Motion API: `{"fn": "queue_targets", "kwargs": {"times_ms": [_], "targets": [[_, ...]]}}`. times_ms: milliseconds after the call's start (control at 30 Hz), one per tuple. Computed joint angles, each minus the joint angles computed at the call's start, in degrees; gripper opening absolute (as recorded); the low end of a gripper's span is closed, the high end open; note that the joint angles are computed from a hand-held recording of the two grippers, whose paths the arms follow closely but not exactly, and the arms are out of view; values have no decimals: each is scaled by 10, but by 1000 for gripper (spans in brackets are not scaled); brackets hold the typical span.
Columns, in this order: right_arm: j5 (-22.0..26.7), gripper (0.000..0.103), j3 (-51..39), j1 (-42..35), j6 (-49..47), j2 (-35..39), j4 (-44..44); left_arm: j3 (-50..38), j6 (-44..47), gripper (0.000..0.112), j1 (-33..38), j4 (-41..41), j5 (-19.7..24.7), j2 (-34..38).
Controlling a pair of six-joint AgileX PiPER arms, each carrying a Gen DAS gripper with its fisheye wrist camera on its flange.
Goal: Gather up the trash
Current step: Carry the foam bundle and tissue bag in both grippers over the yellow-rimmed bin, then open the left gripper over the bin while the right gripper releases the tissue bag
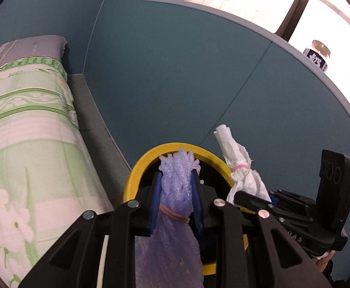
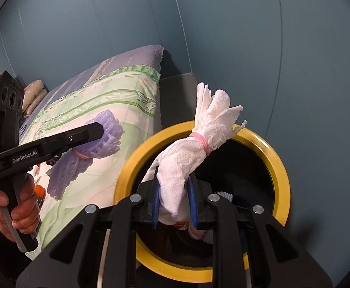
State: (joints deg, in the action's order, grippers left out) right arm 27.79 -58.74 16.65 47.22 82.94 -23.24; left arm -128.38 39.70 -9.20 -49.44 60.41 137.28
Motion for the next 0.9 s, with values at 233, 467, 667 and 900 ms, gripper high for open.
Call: {"fn": "queue_targets", "kwargs": {"times_ms": [233, 467, 667, 900], "targets": [[-16, 19, 23, -20, -10, 3, 15, -84, -49, 23, -29, 29, 23, 51], [-25, 21, 35, -31, -17, 4, 23, -153, -80, 24, -44, 49, 43, 89], [-42, 41, 49, -60, -52, -2, 65, -201, -104, 38, -43, 55, 64, 115], [-30, 44, 51, -55, -12, -13, 35, -194, -109, 53, -33, 48, 58, 111]]}}
